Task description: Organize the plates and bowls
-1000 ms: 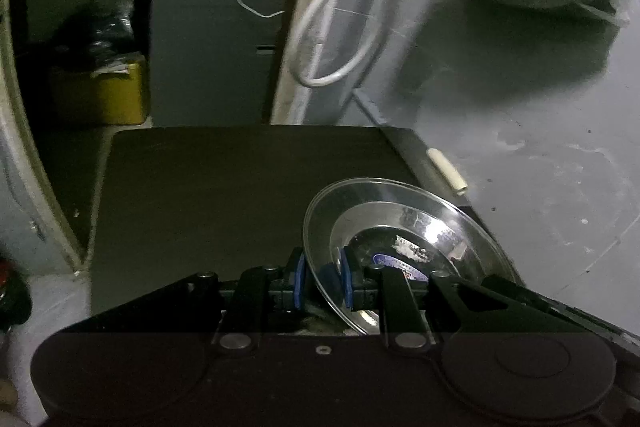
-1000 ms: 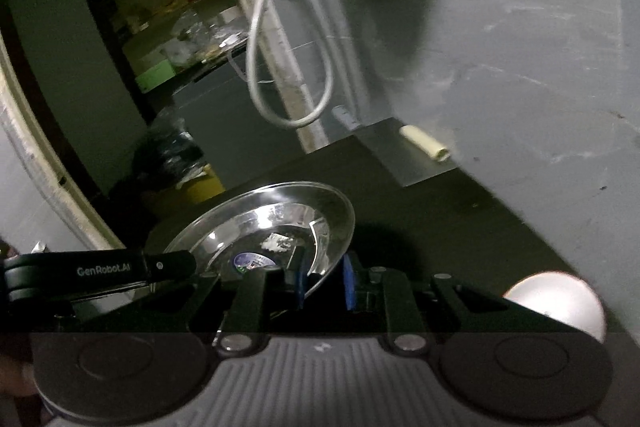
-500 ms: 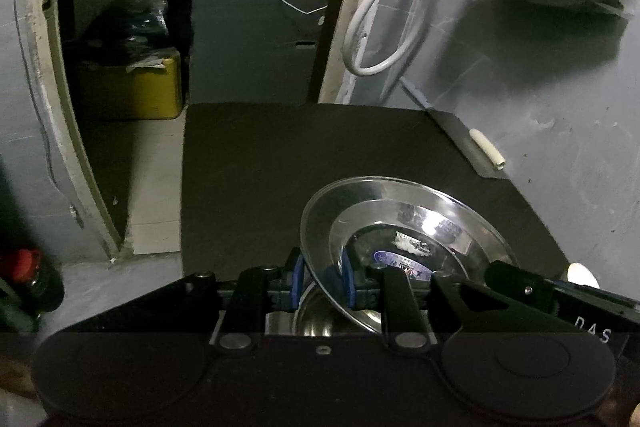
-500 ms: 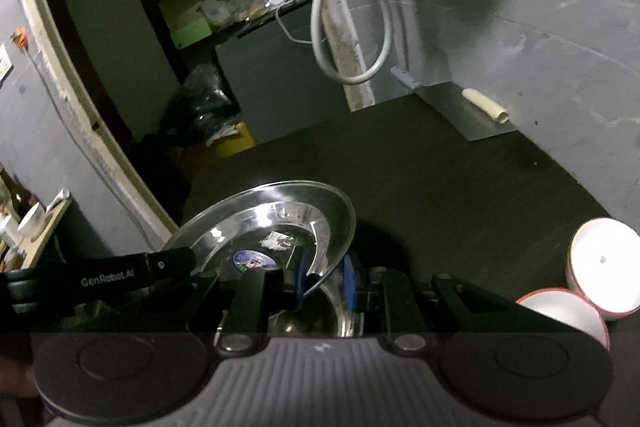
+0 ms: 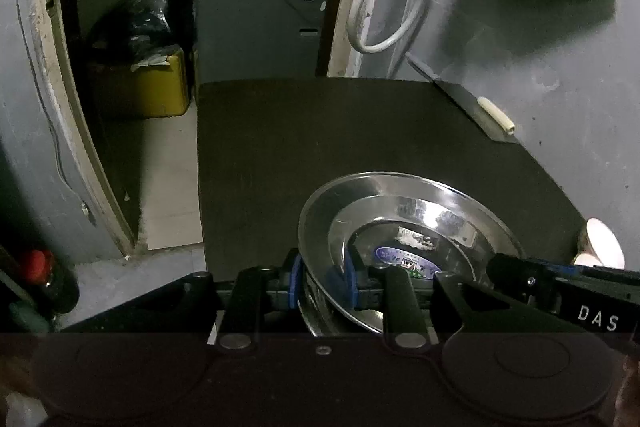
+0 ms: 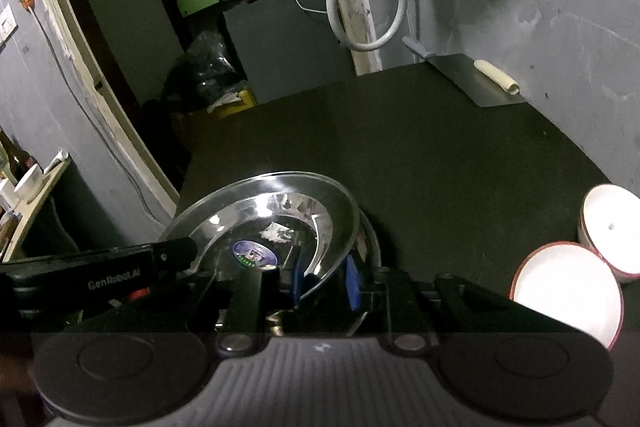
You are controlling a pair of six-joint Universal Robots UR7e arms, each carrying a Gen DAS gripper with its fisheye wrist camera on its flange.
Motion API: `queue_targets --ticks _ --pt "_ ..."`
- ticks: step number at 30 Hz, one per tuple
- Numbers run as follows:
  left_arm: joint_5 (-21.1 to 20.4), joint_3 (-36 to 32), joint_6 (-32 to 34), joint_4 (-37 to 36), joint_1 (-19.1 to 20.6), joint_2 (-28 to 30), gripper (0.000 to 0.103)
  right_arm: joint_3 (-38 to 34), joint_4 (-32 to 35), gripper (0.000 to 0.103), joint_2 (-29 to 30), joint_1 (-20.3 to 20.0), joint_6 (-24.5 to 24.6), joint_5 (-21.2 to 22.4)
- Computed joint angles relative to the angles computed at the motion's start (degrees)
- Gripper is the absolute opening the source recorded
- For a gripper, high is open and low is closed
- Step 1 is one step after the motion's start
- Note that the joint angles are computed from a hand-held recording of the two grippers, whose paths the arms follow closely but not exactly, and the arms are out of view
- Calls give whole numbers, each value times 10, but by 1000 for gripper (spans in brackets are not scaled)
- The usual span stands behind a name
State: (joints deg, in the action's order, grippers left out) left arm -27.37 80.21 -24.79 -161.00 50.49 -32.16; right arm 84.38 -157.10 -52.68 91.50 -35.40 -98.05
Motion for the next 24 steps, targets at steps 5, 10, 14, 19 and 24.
queue_targets --ticks 5,10,14,19,24 --pt "9 -1 8 -1 1 8 25 -1 4 26 2 3 -2 -9" --pt "15 -8 12 9 2 14 26 -1 7 27 3 4 -7 -16" --pt "20 -10 22 10 1 19 27 -12 14 27 10 8 -10 -28" --pt "32 -18 37 20 -2 27 29 -14 9 29 14 13 -24 -46" --pt "37 -28 40 29 -3 35 29 -14 7 30 16 16 -30 -53"
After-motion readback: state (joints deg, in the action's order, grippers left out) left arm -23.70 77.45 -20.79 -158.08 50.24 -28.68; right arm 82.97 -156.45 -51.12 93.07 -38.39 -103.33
